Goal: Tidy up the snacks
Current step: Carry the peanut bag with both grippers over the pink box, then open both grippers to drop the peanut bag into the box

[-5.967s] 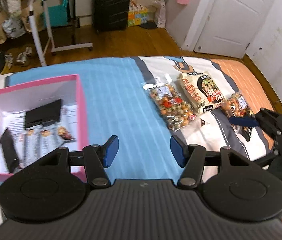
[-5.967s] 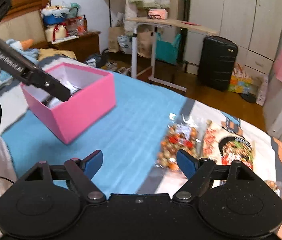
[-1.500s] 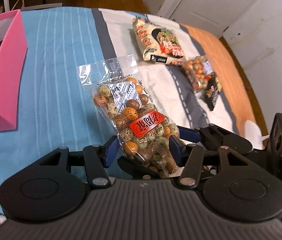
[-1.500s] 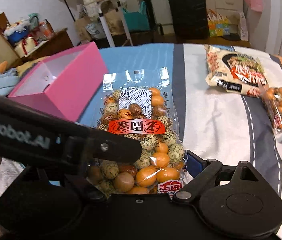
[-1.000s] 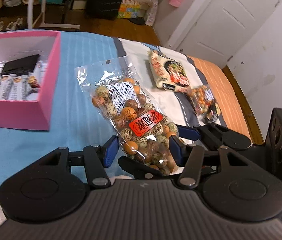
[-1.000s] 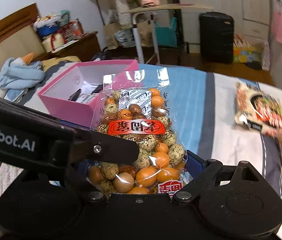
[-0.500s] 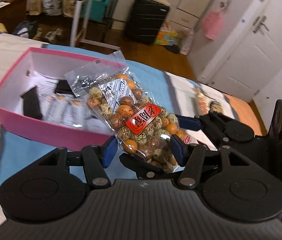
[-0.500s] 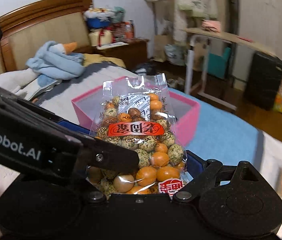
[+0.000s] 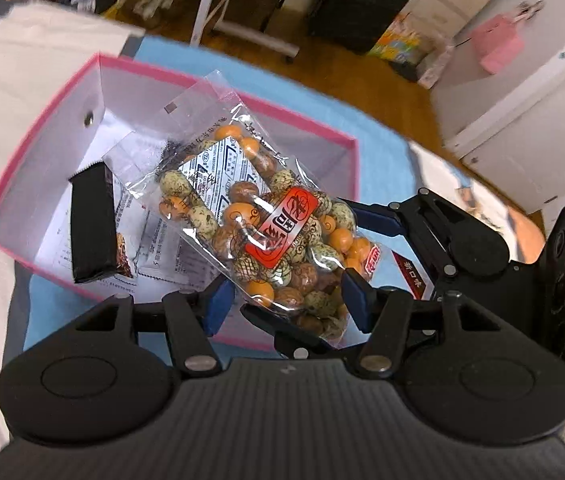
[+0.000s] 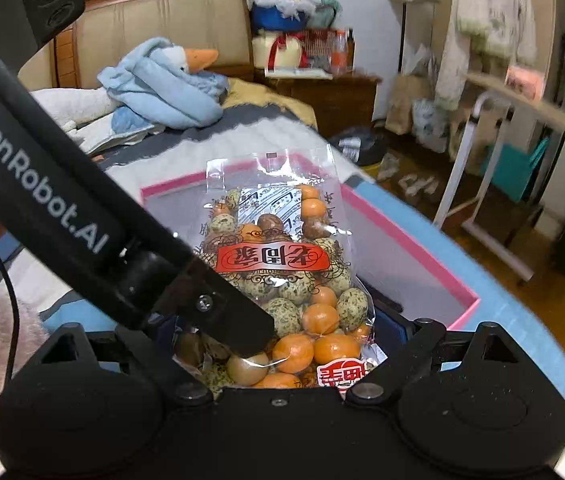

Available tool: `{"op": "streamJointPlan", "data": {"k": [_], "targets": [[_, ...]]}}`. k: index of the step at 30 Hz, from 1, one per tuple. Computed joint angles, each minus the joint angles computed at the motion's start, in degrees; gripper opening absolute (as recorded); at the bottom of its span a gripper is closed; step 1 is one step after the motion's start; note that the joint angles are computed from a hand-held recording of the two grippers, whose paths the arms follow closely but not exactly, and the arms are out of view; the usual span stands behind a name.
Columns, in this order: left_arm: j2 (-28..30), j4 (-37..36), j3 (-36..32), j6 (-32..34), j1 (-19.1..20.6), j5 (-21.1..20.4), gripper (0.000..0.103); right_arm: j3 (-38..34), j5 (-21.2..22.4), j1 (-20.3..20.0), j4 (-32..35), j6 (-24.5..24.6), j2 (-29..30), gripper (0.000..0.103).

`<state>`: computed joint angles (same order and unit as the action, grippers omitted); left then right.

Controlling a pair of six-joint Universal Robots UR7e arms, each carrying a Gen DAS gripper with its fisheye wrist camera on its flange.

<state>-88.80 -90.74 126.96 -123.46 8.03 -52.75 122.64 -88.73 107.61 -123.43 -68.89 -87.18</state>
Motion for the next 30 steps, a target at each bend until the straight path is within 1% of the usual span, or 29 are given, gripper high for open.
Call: {"op": "streamJointPlan", "data": {"k": [3, 5, 9, 13, 16, 17, 18, 21, 25, 30], "targets": [[-1.5, -4.3, 2.1, 1.7, 3.2, -1.3, 0.057, -0.6, -2.7, 0.7, 0.1, 0.4, 2.7, 0.094], [-2.6, -6.3, 3.4, 2.1, 4.3, -1.6, 0.058, -1.0, -4.8, 1.8, 0.3, 0.3, 3.8, 0.094], [-4.6, -7.0, 5.5, -0.7, 3.8, -1.8, 0.059, -1.9, -7.2, 3.9, 0.7, -0.4, 5.3, 0.095], [-6.7, -7.8, 7.5, -2.9, 4.0, -2.8, 0.060, -0.7, -9.6, 5.8, -0.2, -3.0, 5.8, 0.095], [-8.2, -8.5, 9.2, -4.3, 3.8, -3.0, 0.060, -1.2, -9.2, 5.7, 1.5, -2.6, 6.2, 0.093], [-8.6, -9.0, 9.7, -4.0, 3.9, -3.0, 0.060, -1.0, -9.0, 5.7, 1.0, -2.7, 5.9, 0.092], [-8.6, -9.0, 9.8, -3.4, 4.0, -3.2, 0.060, -0.6, -8.9, 5.7, -0.2, -3.0, 5.4, 0.093], [-7.3, -4.9, 8.2, -3.0, 3.2, -3.0, 0.060, 0.7, -10.0, 6.1, -2.0, -3.4, 3.5, 0.093], [-5.4, -0.8, 5.9, -2.5, 1.6, -3.2, 0.060, 1.6, -11.6, 6.8, -2.9, -2.0, 1.2, 0.093], [-1.7, 5.4, 1.4, -1.3, -1.2, -3.8, 0.060, 0.6, -13.3, 6.9, 0.2, 4.3, -2.8, 0.093]]}}
